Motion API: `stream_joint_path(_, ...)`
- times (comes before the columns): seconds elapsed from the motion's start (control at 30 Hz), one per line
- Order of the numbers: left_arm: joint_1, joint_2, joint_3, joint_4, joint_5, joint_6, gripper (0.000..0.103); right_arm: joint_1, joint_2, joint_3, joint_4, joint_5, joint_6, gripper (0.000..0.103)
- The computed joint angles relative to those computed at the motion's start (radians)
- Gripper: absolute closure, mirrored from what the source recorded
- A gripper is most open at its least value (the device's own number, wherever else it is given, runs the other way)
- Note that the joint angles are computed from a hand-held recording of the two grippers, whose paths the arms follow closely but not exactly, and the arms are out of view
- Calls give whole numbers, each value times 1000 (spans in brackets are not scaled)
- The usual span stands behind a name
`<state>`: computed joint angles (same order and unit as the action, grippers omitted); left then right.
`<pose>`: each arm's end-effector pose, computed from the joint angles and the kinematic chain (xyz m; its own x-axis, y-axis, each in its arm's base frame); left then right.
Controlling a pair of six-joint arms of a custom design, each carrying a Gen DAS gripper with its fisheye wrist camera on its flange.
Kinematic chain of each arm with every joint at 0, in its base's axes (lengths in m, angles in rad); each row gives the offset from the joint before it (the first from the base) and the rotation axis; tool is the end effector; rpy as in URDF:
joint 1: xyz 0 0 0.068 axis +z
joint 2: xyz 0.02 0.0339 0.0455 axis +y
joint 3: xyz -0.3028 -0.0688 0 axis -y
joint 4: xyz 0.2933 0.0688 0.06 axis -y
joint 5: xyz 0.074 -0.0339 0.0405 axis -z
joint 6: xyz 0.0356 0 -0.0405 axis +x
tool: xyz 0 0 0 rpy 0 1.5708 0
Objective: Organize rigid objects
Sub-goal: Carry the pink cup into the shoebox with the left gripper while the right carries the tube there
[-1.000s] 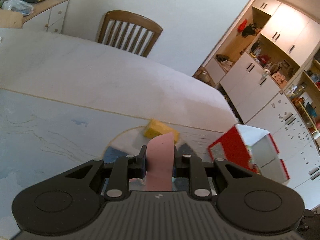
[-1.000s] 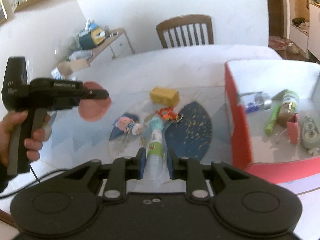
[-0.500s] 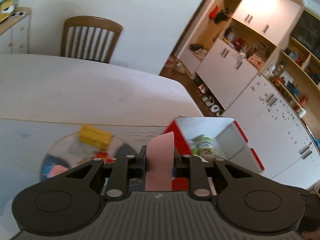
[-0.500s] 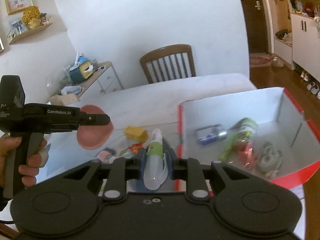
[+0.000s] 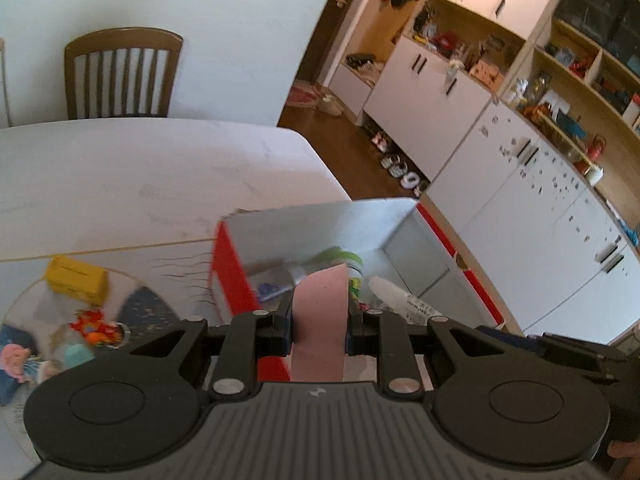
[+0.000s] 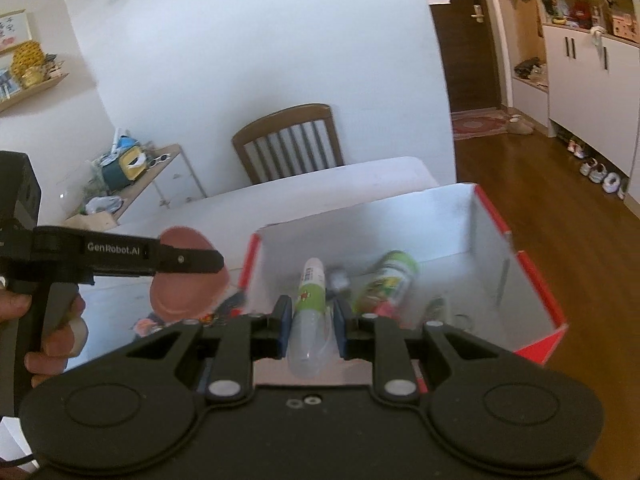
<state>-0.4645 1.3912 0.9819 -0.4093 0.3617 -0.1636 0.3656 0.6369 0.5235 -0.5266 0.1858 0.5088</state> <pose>0.2913 -0.1601 0.2714 -0.7476 0.2042 -0.6320 0.5203 0.7714 -0.3662 0.1538 0.0518 0.2549 -0.5908 0.2865 -0.7542 0.0857 0.9518 0.2944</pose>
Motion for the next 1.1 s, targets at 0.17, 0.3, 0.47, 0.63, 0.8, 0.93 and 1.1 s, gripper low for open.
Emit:
stream_joint_path(0.17,-92,64,27,25,-90,-51,82,-145,-47,-29,-11,-86,-98,82)
stream_joint_path(0.3,-147,129,71,14,-155,-79,82,-264,-46,-45,0,-170,-170,82)
stream_joint_path(0.47,-199,213,130,-9,-234,-76,82,-372,-13,-64,41,-239,-256,84)
stream_joint_path(0.63,-223,318,206,-70,-285,-70,81,-478,62,-71,99,-316,-331,84)
stream_joint_path(0.8,-241,405,278,-132,-340,-69,81,-559,140,-60,121,-397,-387,85)
stream_joint_path(0.93,-250,473,344,-191,-376,-82,81,-580,186,-59,127,-444,-423,85)
stream_joint_path(1.1,-270,531,404,-235,-429,-85,81,-556,246,-53,137,-458,-460,88)
